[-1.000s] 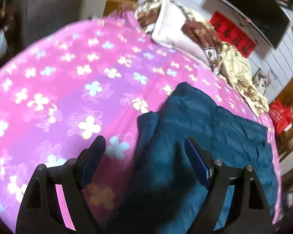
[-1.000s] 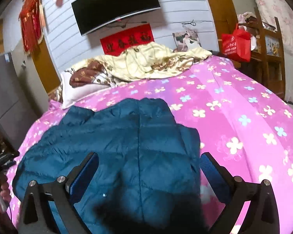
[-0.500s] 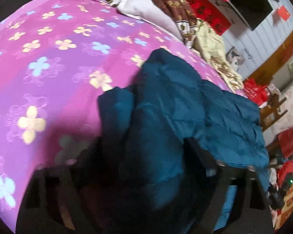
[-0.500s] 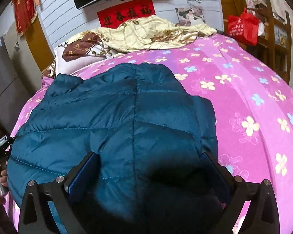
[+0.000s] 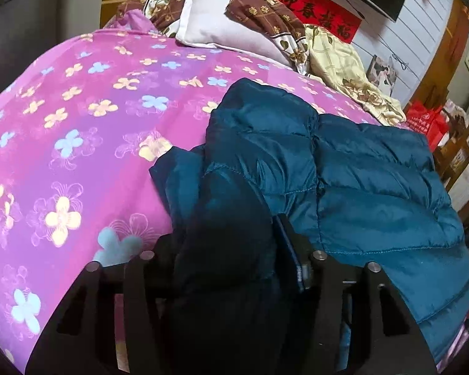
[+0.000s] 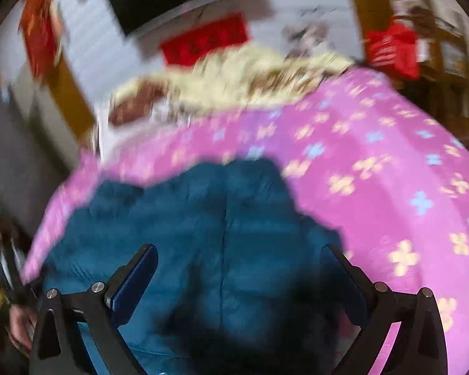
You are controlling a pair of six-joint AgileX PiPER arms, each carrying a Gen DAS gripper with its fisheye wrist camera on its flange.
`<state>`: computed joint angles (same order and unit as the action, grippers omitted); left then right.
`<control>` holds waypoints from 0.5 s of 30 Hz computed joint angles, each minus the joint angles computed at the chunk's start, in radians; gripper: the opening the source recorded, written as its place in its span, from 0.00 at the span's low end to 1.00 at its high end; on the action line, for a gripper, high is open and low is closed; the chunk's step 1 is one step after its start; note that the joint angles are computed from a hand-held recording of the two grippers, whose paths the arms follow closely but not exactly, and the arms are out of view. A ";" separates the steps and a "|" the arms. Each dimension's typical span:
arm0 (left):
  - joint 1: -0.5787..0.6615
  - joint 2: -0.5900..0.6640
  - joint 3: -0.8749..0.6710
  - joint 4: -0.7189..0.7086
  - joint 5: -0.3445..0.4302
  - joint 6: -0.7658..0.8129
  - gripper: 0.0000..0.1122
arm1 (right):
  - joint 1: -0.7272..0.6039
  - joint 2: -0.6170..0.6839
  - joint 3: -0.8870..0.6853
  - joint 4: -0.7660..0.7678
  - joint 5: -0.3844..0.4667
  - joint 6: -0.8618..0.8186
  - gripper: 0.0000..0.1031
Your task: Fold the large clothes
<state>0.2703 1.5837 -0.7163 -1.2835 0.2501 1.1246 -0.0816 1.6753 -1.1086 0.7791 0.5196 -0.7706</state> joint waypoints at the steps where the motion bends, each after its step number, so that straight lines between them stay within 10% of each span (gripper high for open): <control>1: 0.010 0.007 -0.007 0.027 0.012 -0.035 0.57 | 0.029 0.010 0.011 -0.100 -0.061 0.066 1.00; 5: 0.100 0.048 -0.035 0.013 0.133 -0.065 0.74 | 0.004 0.040 0.024 -0.204 -0.120 0.175 1.00; 13: 0.114 0.062 -0.055 0.017 0.191 -0.029 0.76 | -0.234 0.231 -0.100 0.263 0.290 -0.179 1.00; 15: 0.136 0.077 -0.061 -0.023 0.260 0.045 0.57 | -0.263 0.263 -0.108 0.330 0.406 -0.271 1.00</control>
